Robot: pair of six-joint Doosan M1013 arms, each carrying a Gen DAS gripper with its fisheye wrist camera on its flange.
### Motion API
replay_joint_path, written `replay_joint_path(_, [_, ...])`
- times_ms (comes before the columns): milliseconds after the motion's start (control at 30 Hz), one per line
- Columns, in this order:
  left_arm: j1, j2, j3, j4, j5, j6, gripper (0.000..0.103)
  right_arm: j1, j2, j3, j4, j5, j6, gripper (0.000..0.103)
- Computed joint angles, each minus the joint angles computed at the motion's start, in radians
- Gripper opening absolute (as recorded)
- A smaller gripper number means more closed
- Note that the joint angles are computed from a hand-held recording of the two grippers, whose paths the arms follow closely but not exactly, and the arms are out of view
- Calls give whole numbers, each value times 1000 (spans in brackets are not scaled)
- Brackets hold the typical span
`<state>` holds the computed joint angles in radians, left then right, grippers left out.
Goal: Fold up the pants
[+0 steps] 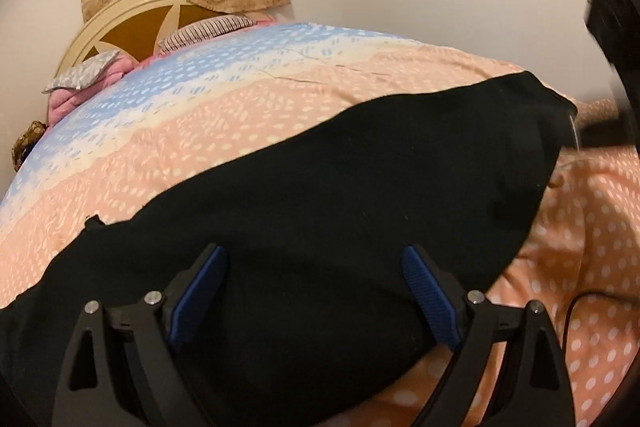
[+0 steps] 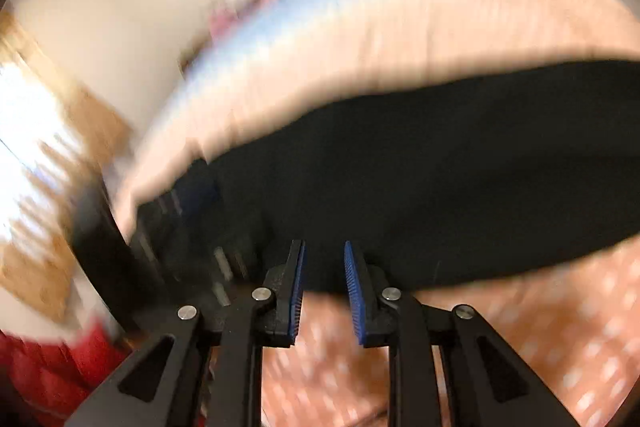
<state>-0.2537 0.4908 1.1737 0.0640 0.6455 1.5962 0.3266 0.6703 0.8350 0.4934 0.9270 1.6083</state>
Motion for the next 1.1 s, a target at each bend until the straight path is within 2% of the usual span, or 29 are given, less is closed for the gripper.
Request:
replay_joint_path(33, [2, -1, 2, -7, 0, -6, 96, -4, -14, 20, 3, -87, -1, 22])
replay_joint_path(67, [5, -1, 5, -10, -3, -21, 99, -1, -9, 16, -17, -122, 13, 24])
replay_joint_path(133, [4, -4, 17, 7, -18, -47, 101, 5, 49, -78, -114, -73, 56, 31])
replay_joint_path(200, [-1, -2, 15, 24, -5, -49, 102, 15, 113, -176, -215, 19, 115, 32])
replay_joint_path(233, [-1, 0, 11, 24, 3, -43, 102, 14, 141, -208, -218, 46, 131, 32])
replay_joint_path(333, [16, -5, -8, -80, 48, 33, 101, -5, 134, -198, -148, 19, 130, 31])
replay_joint_path(367, [26, -10, -10, -126, 54, 64, 101, -11, 114, -170, -155, -20, 148, 31])
replay_joint_path(400, [33, -20, -2, -146, 38, 73, 101, -13, 69, -102, -206, -111, 191, 31])
replay_joint_path(433, [40, -34, 16, -147, 1, 66, 101, -15, 46, -69, -227, -168, 210, 31])
replay_joint_path(467, [47, -47, 35, -124, -42, 36, 101, -22, 12, -16, -267, -230, 248, 31])
replay_joint_path(533, [55, -54, 45, -31, -76, -69, 101, -44, -46, 70, -435, -309, 438, 35])
replay_joint_path(600, [65, -43, 32, 24, -57, -151, 101, -77, -89, 140, -563, -352, 629, 54])
replay_joint_path(667, [76, -21, 4, 29, 5, -202, 101, -111, -121, 195, -693, -366, 819, 56])
replay_joint_path(700, [81, -11, -9, 12, 32, -210, 101, -127, -124, 200, -717, -351, 835, 56])
replay_joint_path(767, [87, 1, -19, -31, 69, -216, 101, -164, -97, 163, -649, -265, 726, 56])
replay_joint_path(867, [71, -9, 7, 46, 51, -242, 101, -187, -47, 97, -540, -129, 624, 56])
replay_joint_path(900, [63, -12, 16, 89, 40, -252, 101, -186, -45, 103, -563, -148, 615, 56])
replay_joint_path(967, [53, -13, 26, 145, 23, -275, 102, -188, -29, 78, -565, -138, 585, 57])
replay_joint_path(1100, [70, -13, 17, 66, 48, -252, 102, -170, -17, 54, -622, -93, 535, 58])
